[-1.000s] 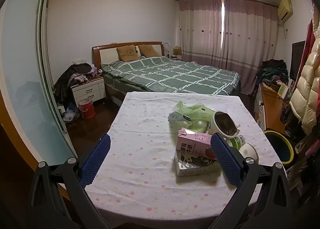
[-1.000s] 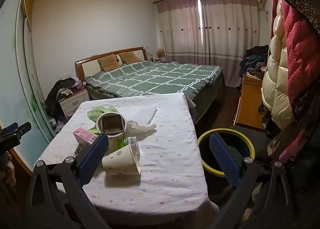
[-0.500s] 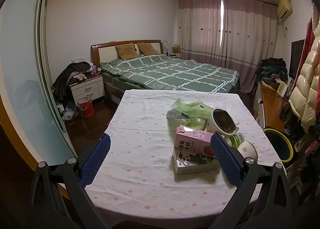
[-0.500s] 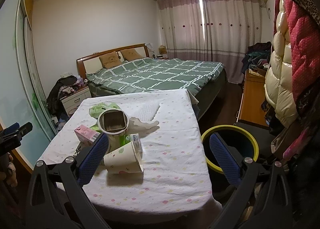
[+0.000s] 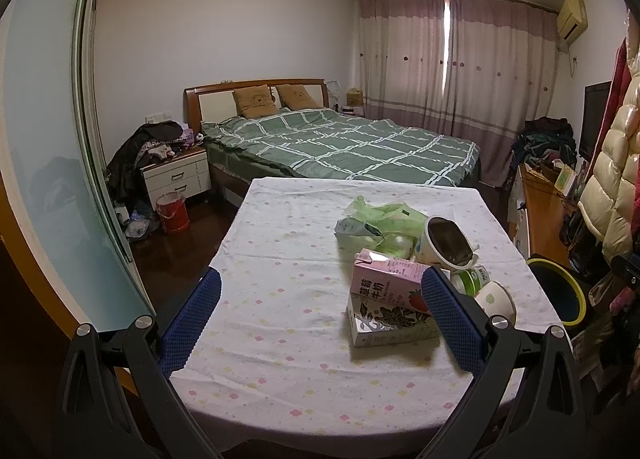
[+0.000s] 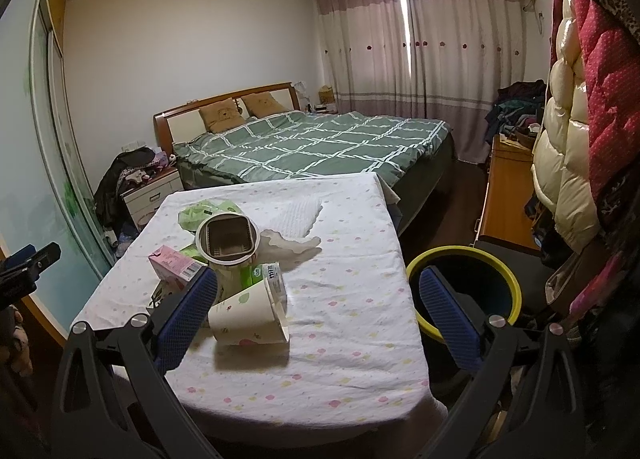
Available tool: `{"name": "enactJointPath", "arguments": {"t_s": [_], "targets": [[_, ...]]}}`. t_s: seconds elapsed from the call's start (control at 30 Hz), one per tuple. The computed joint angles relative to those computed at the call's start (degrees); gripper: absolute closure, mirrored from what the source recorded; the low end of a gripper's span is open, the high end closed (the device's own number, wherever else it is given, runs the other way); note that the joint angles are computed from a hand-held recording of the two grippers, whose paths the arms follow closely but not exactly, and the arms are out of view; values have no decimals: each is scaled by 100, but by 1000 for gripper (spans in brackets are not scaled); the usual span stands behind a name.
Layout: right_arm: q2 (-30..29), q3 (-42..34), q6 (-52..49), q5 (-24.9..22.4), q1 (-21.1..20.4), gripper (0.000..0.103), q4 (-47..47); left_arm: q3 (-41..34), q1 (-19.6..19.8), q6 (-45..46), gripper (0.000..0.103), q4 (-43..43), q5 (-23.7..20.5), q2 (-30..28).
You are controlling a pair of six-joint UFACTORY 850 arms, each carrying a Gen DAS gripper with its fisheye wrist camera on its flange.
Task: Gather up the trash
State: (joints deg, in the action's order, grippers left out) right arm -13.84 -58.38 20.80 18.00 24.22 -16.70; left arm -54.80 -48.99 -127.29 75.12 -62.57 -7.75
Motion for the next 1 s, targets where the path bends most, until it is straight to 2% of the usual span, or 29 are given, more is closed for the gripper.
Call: {"name": "enactJointPath", "arguments": {"t_s": [1.0], "targets": [[-145,-96,205,-55,-12,7,-166,-101,17,108,4,-58,94,-129]]}}
